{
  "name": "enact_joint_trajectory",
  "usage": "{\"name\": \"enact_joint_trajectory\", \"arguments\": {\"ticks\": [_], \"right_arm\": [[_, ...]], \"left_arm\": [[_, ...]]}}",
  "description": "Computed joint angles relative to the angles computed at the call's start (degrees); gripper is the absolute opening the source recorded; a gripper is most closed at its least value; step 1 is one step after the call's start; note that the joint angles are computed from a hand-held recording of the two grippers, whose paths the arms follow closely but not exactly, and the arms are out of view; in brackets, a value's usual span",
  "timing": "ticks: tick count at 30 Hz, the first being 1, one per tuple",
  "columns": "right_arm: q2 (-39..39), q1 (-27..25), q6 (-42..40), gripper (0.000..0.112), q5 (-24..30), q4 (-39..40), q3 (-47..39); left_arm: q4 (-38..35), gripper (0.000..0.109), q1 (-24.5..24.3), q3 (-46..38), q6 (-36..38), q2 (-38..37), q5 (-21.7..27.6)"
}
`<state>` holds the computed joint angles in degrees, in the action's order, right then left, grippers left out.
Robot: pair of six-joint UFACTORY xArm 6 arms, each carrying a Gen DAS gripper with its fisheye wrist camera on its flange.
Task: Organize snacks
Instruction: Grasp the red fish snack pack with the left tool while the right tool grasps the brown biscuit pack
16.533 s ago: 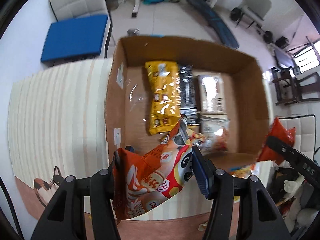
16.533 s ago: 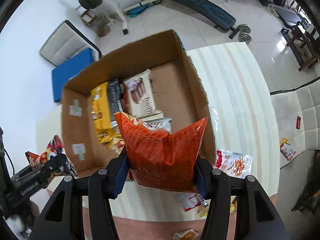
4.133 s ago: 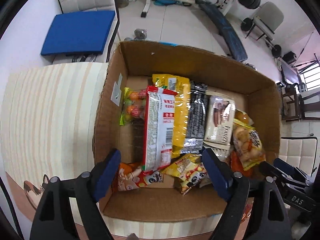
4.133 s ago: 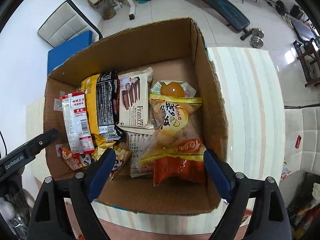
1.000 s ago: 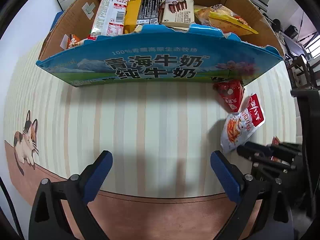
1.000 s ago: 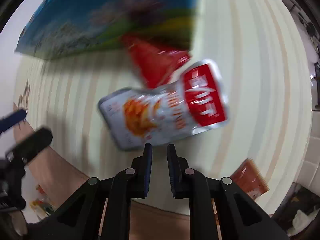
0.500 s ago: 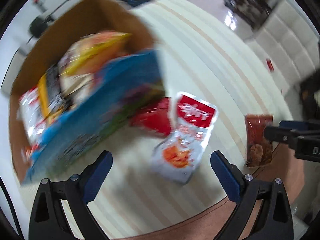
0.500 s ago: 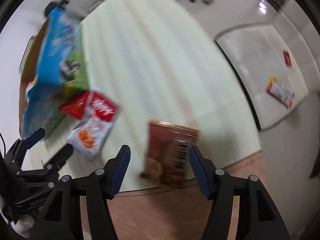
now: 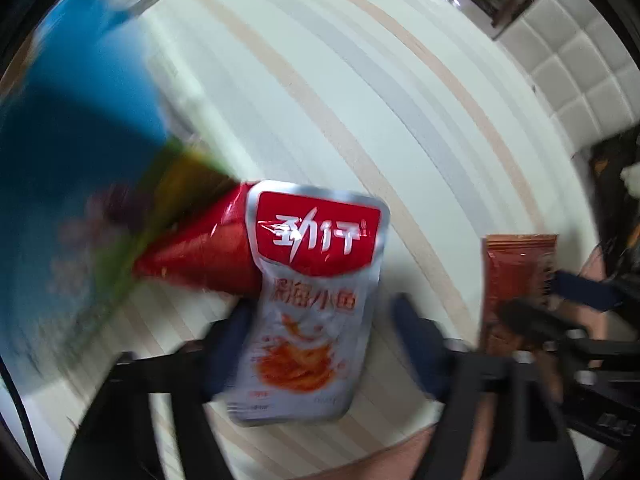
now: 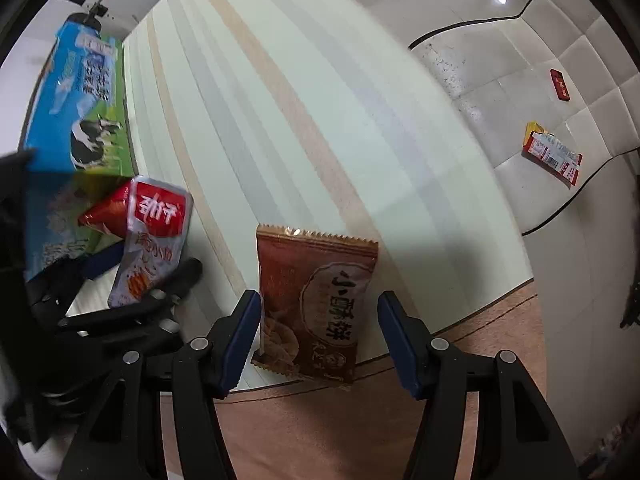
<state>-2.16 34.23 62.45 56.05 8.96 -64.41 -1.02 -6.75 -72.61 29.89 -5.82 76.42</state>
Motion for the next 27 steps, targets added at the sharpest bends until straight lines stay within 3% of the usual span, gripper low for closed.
{"name": "enact_joint_trajectory", "arguments": {"ticks": [17, 21, 27], "right_arm": [[8.1, 3.0, -1.1, 0.065, 12.0, -4.7, -12.1], [12.4, 5.4, -2.3, 0.060, 16.7, -10.1, -18.3], [16.2, 9.0, -6.2, 0.060, 17.4, -10.5, -23.6]], "left_arm": [[0.6, 0.052, 12.9, 13.0, -1.1, -10.6, 0.7], [-0.7, 0.052, 15.9, 13.9, -2.1, -11.7, 0.6], [-6.3, 0.060, 23.0, 7.4, -0.1, -7.5, 7.5]]}}
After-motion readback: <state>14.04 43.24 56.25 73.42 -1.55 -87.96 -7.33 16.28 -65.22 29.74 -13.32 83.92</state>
